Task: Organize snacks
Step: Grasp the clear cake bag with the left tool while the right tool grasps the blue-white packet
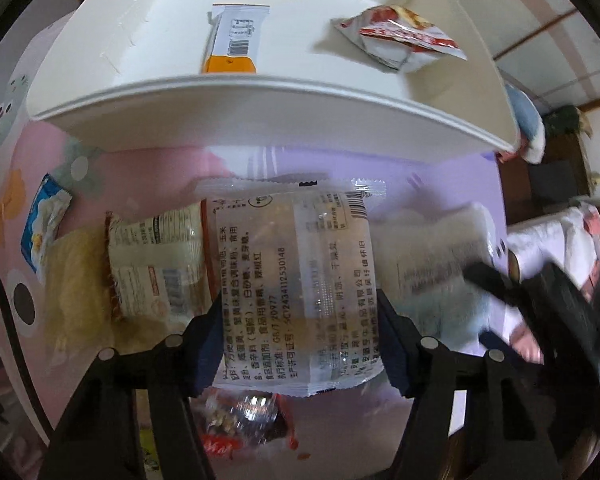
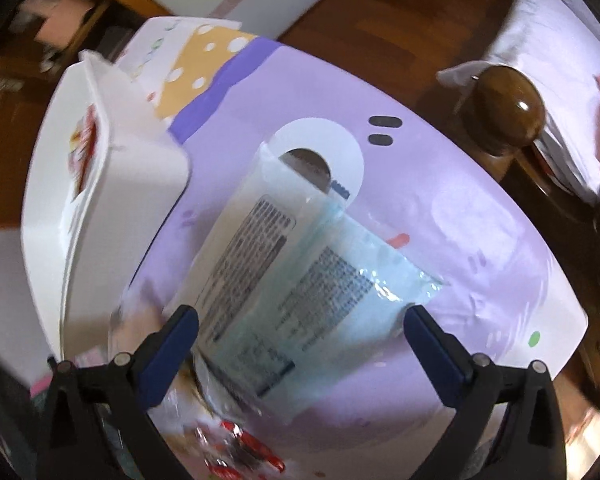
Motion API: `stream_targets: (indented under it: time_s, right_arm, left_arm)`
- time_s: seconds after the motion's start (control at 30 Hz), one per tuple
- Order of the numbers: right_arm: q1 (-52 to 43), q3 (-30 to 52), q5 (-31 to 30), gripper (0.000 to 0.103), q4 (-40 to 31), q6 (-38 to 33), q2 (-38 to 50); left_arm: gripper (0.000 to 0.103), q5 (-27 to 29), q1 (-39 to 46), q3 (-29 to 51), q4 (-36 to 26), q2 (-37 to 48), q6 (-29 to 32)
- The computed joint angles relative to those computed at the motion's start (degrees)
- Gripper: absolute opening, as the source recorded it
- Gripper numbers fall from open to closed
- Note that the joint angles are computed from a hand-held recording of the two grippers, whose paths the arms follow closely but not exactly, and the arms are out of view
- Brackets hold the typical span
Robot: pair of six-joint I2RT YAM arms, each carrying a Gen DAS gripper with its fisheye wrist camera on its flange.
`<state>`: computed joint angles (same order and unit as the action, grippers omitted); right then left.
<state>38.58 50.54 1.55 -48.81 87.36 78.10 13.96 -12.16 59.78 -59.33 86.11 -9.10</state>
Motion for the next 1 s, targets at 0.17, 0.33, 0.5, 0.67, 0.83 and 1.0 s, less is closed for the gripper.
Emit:
stream_targets:
  time_s: [0.17, 0.33, 0.5, 0.67, 0.83, 1.0]
  right_arm:
    - [-2.05, 4.64, -1.61, 0.103, -2.37, 2.11, 8.18]
    - [-1.59, 12.09, -0.17, 0.103, -5.48, 0.20, 15.95]
    - [-0.85, 18.31, -0.01, 0.103, -8.76, 0.01, 22.29]
    - [-1.55, 21.02, -0.62, 0.103, -10.66, -0.26, 24.43]
    - [-1.55, 18.87, -0.75, 0.101, -8.99, -1.27, 22.62]
    - [-1.25, 12.91, -0.78, 0.092, -4.07, -2.64, 17.19]
  left_arm:
    - [0.065, 2.89, 4.15, -2.04, -4.26, -5.30, 5.22]
    - [0.065, 3.79, 9.54, 0.58, -7.83, -6.15, 11.10]
    - [0.065, 3.89, 11.96, 2.66, -8.78, -5.73, 13.77]
    - [0.066, 4.05, 13.25, 3.03, -10.34, -6.02, 15.80]
    - [0.066, 3.36, 10.78, 2.23, -7.87, -4.76, 13.29]
    - [0.066, 2.75, 9.39, 1.40, -6.70, -5.79, 11.89]
